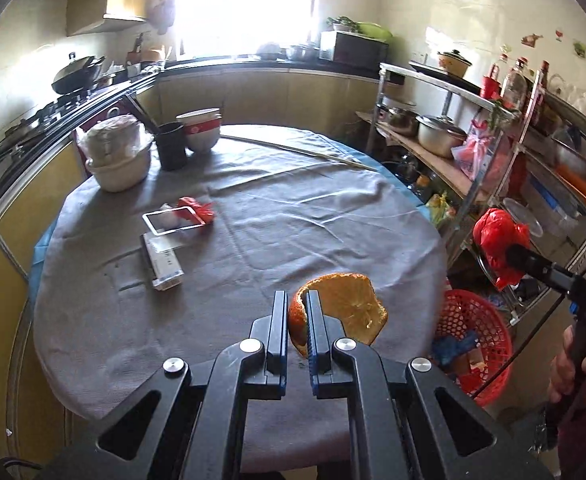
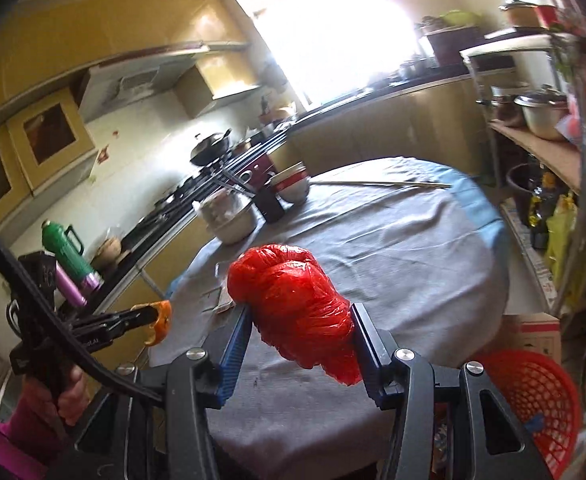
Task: Collect trash
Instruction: 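Carry the orange peel and red bag to the red basket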
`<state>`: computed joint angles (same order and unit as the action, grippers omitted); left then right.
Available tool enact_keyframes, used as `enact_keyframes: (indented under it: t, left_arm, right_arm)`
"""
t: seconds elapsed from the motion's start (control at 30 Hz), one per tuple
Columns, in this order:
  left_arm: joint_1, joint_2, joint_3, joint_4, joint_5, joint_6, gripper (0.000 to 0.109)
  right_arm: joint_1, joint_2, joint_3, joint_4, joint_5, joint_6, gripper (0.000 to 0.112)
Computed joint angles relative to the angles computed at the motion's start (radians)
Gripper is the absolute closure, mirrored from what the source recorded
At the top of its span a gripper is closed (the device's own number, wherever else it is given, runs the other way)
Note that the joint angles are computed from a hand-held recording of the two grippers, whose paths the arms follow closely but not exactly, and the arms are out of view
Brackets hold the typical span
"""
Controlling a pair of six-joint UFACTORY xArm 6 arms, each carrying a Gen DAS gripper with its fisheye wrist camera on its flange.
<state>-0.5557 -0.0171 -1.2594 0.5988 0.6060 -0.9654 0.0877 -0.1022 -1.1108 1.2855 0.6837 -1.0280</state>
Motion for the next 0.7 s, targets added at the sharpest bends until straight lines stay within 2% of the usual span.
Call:
enact_keyframes:
  t: [0.33,0.7]
  left_arm:
    - [-0.041,0.107,-0.142,-0.046,0.034,0.092,0.1]
    - [-0.1,0.309,-0.423,-0.104,0.087,0.247,0.1]
  right_arm:
    - [-0.128,-0.016,0.027,0.079,0.04,0.011,0.059]
    - [-0.266,-0.02,0.049,0.132,0.058,0.015,0.059]
